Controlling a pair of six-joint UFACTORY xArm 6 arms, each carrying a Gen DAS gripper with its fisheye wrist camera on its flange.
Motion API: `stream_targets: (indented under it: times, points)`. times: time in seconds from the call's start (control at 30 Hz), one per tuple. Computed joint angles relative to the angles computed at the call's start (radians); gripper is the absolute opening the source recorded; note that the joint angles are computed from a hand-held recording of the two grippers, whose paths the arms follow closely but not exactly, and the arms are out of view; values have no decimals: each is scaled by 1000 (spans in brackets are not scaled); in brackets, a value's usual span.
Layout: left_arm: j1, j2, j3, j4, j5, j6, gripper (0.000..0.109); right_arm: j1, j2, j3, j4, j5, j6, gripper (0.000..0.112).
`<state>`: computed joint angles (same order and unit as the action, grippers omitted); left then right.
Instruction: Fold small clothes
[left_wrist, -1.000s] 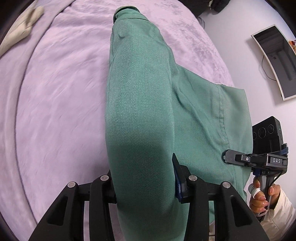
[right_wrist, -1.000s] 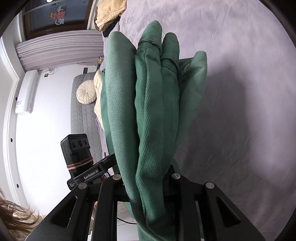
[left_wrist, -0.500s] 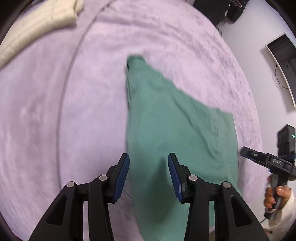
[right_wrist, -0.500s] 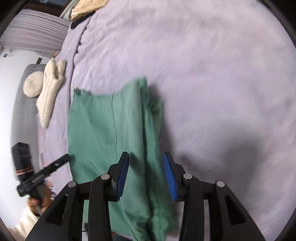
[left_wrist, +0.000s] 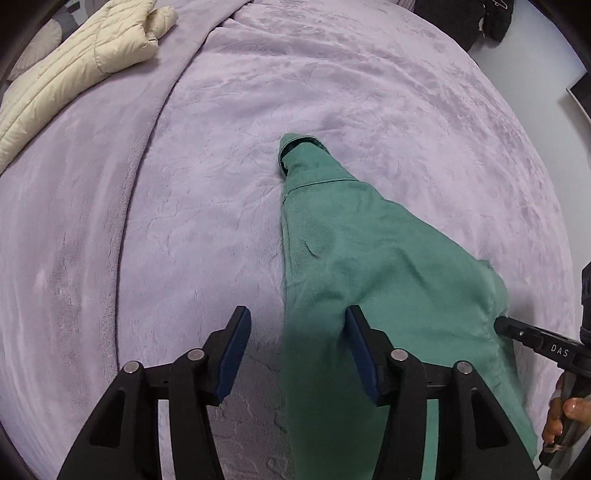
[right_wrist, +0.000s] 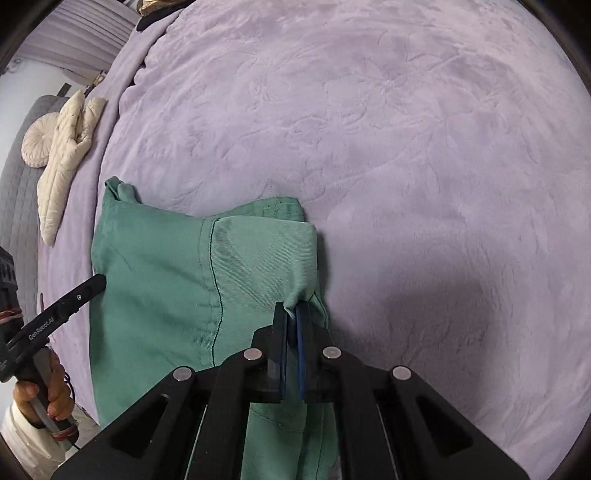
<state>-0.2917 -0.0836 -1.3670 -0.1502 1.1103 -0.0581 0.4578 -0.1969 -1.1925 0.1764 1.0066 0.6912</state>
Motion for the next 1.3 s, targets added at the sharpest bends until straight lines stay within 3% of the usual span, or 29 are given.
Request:
stream_targets:
  times: [0.13,0.3,0.63,0.7,0.8,0.87,0.93,1.03,1.1,1.3]
  points:
    - [13,-22,-1,-10,30,7,59,-18,-60,49,44,-19,17,6]
    - [11,-136,47,27,92,48,59,3,-141,50,-26,31,96,9]
    - [-33,-435,209,-109,319,185,59,245,-290,45,-57,128,193,9]
    - [-70,-477,252,-84,343,178,59,289,-293,49,-61,150,210,9]
    - [-107,-539,348,-39,328,141,59,339,-294,57,-113,257,257,9]
    - [-82,-559,379,-70,328,125,60,340,-331,116,-111,278,292,9]
    - [-73,-571,391,-73,324,103,69,326,-374,187,-91,270,324,8]
    - [-80,-581,395,-69,329,99,69,308,-423,265,-88,304,371,8]
    - [-91,-589,390,-59,342,85,69,287,-486,321,-57,270,415,9]
    - [-85,-578,363,-39,358,59,69,290,-503,269,-81,329,425,9]
